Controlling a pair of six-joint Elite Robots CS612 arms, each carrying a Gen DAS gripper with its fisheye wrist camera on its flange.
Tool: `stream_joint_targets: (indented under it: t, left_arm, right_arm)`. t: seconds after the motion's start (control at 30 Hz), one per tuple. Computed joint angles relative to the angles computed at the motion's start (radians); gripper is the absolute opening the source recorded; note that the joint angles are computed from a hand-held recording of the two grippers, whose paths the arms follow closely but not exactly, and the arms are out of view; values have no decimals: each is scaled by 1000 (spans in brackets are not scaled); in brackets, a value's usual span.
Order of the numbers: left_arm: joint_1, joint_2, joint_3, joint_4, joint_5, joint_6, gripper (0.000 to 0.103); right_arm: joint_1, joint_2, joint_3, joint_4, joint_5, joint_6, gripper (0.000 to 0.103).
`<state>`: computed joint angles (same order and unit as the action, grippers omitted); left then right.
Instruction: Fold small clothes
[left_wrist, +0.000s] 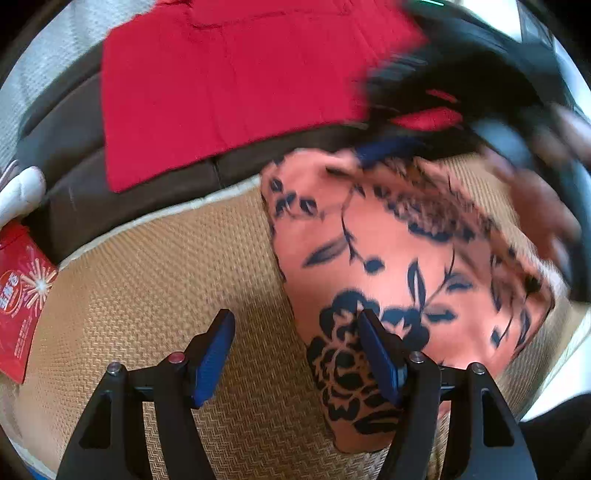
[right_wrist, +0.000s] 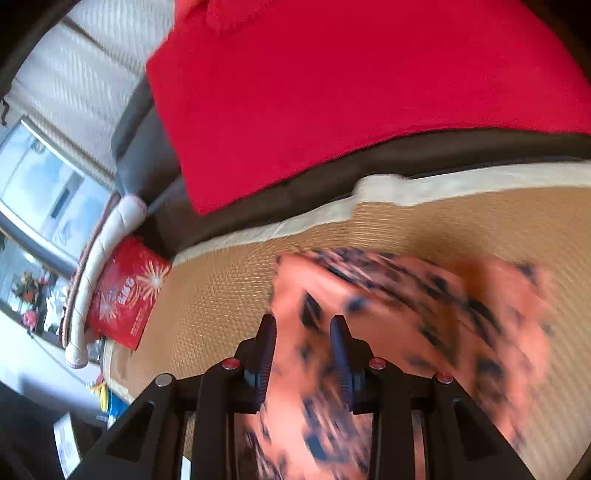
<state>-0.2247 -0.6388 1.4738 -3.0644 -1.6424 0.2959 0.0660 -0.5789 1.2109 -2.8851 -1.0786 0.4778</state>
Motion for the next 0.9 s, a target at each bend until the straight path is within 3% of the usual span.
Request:
stream_joint_targets:
  t: [0.1, 0.2, 0.27, 0.4, 0.5, 0.53, 0.63, 0.7, 0.8, 0.9]
  left_arm:
    - [-4, 6, 8, -41, 27, 42, 70]
    - [2, 3, 6, -24, 5, 42, 70]
    - [5, 5, -6, -9, -7, 28, 70]
    - [1, -5, 22, -75, 16, 25, 70]
    - [-5, -16, 47, -108, 23, 24, 72]
    - [-13, -13, 50, -104, 51, 40, 73]
    - [-37, -8, 65, -122, 115, 66, 74]
    - [-41, -8, 67, -132, 125, 57, 74]
    - [-39, -20, 76, -125, 115, 3, 73]
    - [-33, -32, 89, -144, 81, -32, 73]
  right_arm:
    - [16, 91, -150, 169, 10, 4, 34]
    - [14, 132, -183, 149, 43, 17, 34]
    - [8, 99, -123, 86, 45, 28, 34]
    - [-8, -7, 74, -93, 3, 63, 39]
    - [-9, -85, 220, -188, -61, 73, 68]
    - [-6, -108, 275, -235, -88, 84, 68]
    - [3, -131, 342, -256, -127, 109, 68]
    - [5, -129, 362, -228, -128, 108, 67]
    - [3, -147, 395, -277, -135, 108, 67]
    - [-13, -154, 453, -444, -115, 197, 67]
